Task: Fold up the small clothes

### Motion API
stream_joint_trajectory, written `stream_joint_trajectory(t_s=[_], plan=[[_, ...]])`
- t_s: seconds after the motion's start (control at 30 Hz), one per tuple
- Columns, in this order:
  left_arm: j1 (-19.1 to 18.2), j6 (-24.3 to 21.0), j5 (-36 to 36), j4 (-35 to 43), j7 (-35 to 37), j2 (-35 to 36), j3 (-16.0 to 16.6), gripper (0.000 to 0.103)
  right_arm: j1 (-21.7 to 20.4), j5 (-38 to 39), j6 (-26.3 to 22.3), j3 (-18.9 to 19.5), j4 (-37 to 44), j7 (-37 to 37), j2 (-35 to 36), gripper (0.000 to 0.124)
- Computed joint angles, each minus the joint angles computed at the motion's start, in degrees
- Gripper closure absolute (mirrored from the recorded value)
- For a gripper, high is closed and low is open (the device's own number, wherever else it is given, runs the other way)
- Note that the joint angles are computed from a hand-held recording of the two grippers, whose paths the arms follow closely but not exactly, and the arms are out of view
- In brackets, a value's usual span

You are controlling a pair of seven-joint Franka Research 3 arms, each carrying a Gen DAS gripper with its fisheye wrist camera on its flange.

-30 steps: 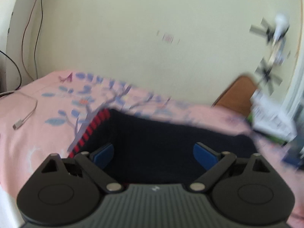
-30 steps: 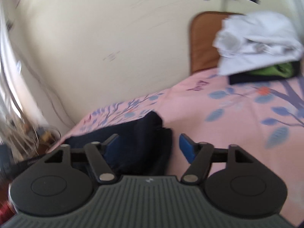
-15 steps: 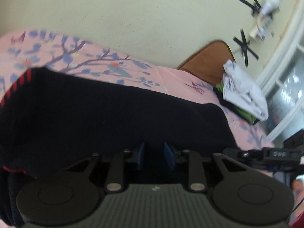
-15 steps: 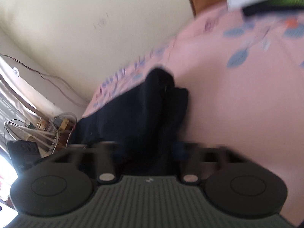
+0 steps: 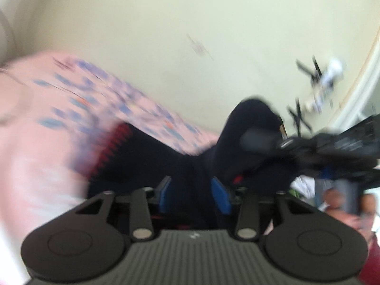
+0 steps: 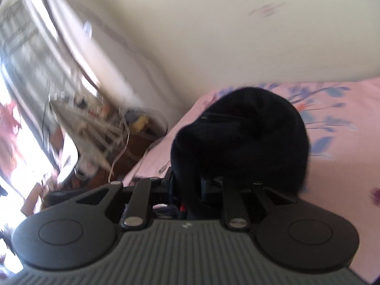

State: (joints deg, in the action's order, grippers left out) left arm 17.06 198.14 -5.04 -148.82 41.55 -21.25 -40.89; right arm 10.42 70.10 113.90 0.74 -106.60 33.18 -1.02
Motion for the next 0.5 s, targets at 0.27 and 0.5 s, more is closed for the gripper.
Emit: stream_joint_trajectory(t_s=[0.27, 0.5], plan=[[0.8, 1.1, -3.5, -11.0, -10.9, -13.8, 1.9, 0.05, 6.3, -12.5, 1.4, 6.3, 6.6, 3.4, 7.9, 0.068], [1.4, 8.3, -0.8, -9.4, -9.6, -8.9, 2.5, 0.044, 0.3, -0.9, -15.1, 0.9, 1.0, -12.7, -0.2, 0.063]])
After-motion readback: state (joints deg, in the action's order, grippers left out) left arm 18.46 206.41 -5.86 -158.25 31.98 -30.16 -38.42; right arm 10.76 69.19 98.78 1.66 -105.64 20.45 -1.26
